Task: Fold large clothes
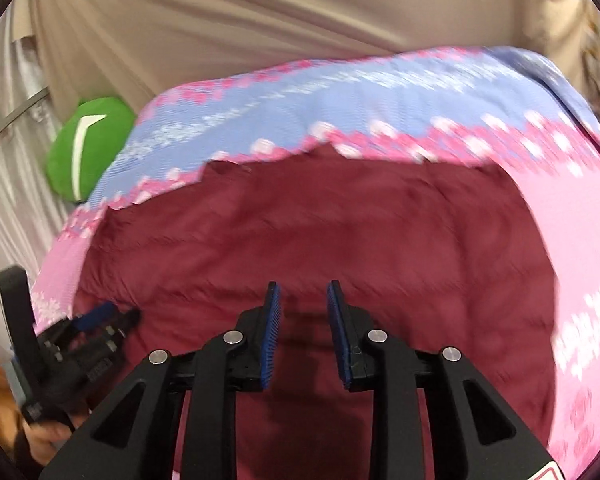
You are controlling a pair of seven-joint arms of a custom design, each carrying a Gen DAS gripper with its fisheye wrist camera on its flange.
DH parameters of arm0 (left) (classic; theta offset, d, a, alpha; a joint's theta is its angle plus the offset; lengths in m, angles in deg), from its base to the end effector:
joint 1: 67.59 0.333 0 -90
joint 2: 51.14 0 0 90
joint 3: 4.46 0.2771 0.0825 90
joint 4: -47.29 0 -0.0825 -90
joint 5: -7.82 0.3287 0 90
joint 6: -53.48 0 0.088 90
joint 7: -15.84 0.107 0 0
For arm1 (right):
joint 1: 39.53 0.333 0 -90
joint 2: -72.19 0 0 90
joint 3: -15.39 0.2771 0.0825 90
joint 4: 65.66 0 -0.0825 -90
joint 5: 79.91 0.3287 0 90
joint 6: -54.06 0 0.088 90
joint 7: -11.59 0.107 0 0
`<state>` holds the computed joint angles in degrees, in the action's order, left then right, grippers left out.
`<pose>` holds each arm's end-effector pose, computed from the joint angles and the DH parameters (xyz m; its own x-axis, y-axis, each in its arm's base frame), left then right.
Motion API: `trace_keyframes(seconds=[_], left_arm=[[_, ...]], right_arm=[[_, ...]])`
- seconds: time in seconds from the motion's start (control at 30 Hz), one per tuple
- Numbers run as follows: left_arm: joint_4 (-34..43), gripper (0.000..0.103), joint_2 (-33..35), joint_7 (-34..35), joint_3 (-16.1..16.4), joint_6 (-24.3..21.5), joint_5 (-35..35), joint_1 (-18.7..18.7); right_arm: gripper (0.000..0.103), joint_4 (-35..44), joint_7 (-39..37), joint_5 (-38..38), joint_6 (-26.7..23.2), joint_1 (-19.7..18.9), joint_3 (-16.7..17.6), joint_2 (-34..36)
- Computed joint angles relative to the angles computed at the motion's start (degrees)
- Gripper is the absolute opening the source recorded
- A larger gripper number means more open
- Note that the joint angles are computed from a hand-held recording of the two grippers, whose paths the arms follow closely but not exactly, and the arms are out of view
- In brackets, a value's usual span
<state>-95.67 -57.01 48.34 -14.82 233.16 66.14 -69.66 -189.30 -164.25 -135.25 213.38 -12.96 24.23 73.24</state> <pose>0.4184 -0.1689 0.3829 -0.2214 -0.9747 -0.0316 -0.7127 0.1838 -0.6770 0.4085 0.3350 0.4357 -0.0895 -0.9537 -0.2871 -0.7074 0.2638 -0.6557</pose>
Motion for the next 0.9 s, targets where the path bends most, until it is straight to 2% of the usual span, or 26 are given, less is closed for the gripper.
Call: trace_keyframes(seconds=[0.13, 0.23, 0.3, 0.43, 0.57, 0.63, 0.7, 0.77, 0.83, 0.87, 0.9], left_arm=[[0.31, 0.051, 0.13, -3.42, -0.51, 0.47, 3.70, 1.05], [0.74, 0.052, 0.39, -5.92, -0.52, 0.83, 6.69, 1.45], [0.82, 0.052, 0.62, -6.00, -0.11, 1.36, 7.06, 1.39], [1.49, 0.052, 1.30, -8.25, 0.11, 2.35, 10.09, 1.91], [2.56, 0.053, 2.01, -11.83, 0.40, 2.83, 14.44, 2.10], [3.17, 0.053, 2.36, -13.74, 0.67, 3.07, 16.75, 2.05], [3.88, 0.053, 2.79, -15.94, 0.93, 3.18, 19.13, 1.92], [4.06, 0.053, 3.00, -16.03, 1.33, 3.15, 19.24, 1.53], [3.13, 0.054, 2.66, -12.70, 1.92, 3.74, 15.52, 1.10], [1.98, 0.056, 2.21, -9.05, 2.48, 4.54, 11.55, 0.69], [0.76, 0.057, 1.77, -5.39, 3.08, 5.42, 7.59, 0.17]], right_arm=[[0.024, 10.64, -10.29, 5.16, -1.59, 0.52, -0.12, 7.57], [0.016, 18.58, -19.76, 13.45, -0.90, 0.22, -0.14, 14.35], [0.012, 25.11, -25.59, 18.56, -3.64, 0.20, -0.05, 19.50], [0.010, 34.35, -32.44, 25.51, -8.67, 0.52, -0.82, 26.81], [0.005, 39.38, -38.21, 33.46, -10.12, -1.17, 0.01, 31.95], [0.001, 39.24, -39.83, 36.05, -8.09, -1.99, 0.09, 33.17], [0.000, 39.15, -39.34, 35.31, -7.33, -0.64, -1.54, 33.34], [0.000, 40.06, -38.16, 33.18, -8.93, 1.50, -3.50, 33.48], [0.002, 41.18, -35.36, 30.40, -11.81, 4.08, -5.73, 33.25], [0.004, 39.87, -32.76, 28.02, -11.65, 5.59, -7.09, 31.88], [0.008, 38.81, -31.94, 27.08, -10.23, 5.59, -6.97, 31.07]])
